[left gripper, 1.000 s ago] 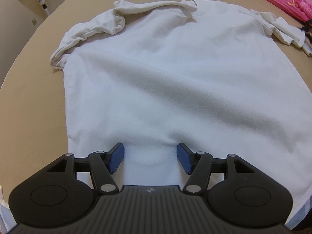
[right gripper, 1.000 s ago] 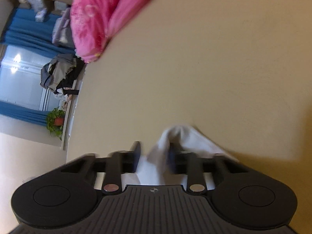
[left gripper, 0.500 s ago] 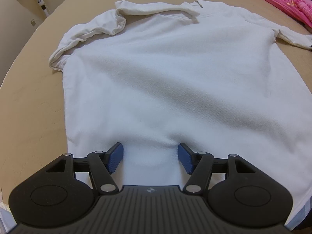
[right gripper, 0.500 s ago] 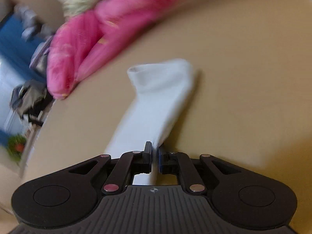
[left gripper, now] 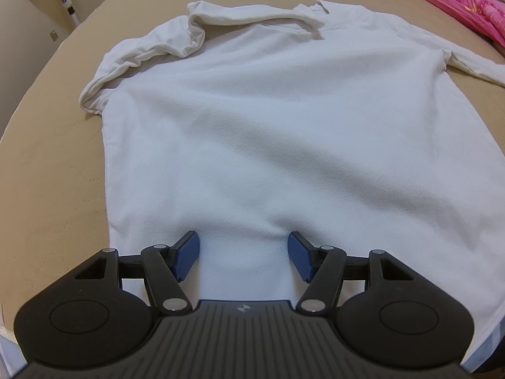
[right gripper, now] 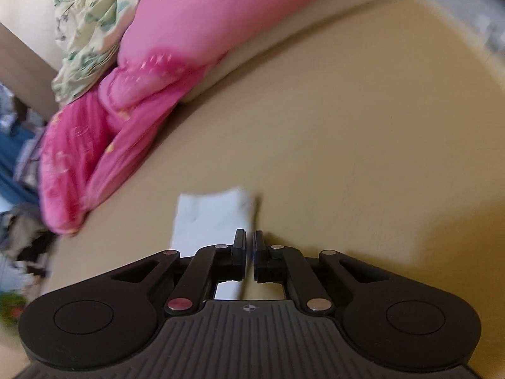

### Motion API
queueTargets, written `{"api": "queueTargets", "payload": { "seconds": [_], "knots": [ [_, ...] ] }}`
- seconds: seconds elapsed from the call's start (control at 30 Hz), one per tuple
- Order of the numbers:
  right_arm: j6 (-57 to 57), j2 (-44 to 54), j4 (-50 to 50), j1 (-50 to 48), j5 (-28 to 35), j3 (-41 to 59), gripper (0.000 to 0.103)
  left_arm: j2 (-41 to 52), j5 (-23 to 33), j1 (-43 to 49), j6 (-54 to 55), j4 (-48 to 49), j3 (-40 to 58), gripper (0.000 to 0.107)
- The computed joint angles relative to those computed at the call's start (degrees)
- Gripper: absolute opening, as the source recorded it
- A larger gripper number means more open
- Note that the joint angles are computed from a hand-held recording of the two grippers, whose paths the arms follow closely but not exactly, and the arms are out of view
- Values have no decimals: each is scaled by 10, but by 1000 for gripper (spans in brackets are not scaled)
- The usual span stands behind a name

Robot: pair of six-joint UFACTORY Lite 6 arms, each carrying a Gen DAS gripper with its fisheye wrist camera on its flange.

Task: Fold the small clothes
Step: 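Grasp a sleeve cuff with the right gripper and stretch it out flat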

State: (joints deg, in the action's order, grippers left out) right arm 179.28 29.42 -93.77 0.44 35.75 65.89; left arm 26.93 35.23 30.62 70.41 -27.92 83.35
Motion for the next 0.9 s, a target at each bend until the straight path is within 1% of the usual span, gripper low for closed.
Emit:
{"api": "queueTargets", "payload": {
  "seconds": [0.07, 0.1, 0.13, 0.23, 0.27, 0.3, 0.37, 0.43, 0.5, 0.53, 0.6, 0.63, 0.67, 0.7, 0.73, 0.77, 0.8, 0.83, 0.9],
  "knots": [
    [-120, -18, 118, 36, 69, 22, 11, 9, 16, 3, -15, 6, 19, 68],
    [-174, -32, 156, 53, 94, 31, 12, 12, 22, 4, -20, 8, 26, 68],
    [-205, -55, 170, 76, 112, 28, 12, 15, 28, 5, -25, 10, 33, 68],
    [-246, -110, 162, 148, 124, 33, 12, 19, 56, 16, -42, 11, 53, 68],
    [-258, -128, 152, 177, 115, 31, 15, 24, 71, 23, -51, 13, 66, 68],
    [-277, -146, 145, 202, 93, 28, 21, 28, 84, 32, -60, 14, 78, 68],
    [-340, -178, 164, 254, 20, 23, 29, 44, 115, 53, -76, 16, 113, 67],
    [-426, -192, 230, 300, -54, 17, 30, 63, 147, 76, -89, 21, 152, 63],
    [-518, -183, 326, 353, -87, 16, 30, 88, 178, 102, -100, 31, 196, 60],
    [-570, -171, 384, 382, -96, 16, 30, 101, 190, 114, -104, 41, 215, 56],
    [-633, -146, 460, 428, -111, 10, 30, 132, 223, 140, -103, 57, 263, 41],
    [-686, -129, 518, 448, -114, 14, 30, 147, 246, 154, -95, 54, 287, 36],
    [-715, -107, 553, 467, -106, 23, 30, 160, 273, 170, -84, 49, 309, 35],
    [-722, -90, 564, 489, -87, 27, 30, 163, 287, 182, -74, 47, 315, 35],
    [-716, -88, 551, 502, -68, 29, 30, 152, 282, 193, -54, 46, 298, 35],
    [-699, -85, 523, 524, -43, 33, 30, 131, 264, 204, -26, 45, 265, 35],
    [-706, -84, 519, 535, -28, 37, 31, 112, 243, 210, -10, 50, 236, 36],
    [-707, -88, 515, 547, -20, 32, 31, 108, 237, 215, -11, 63, 227, 36],
    [-702, -99, 516, 560, -15, 20, 31, 130, 264, 226, -36, 80, 253, 36]
  ]
}}
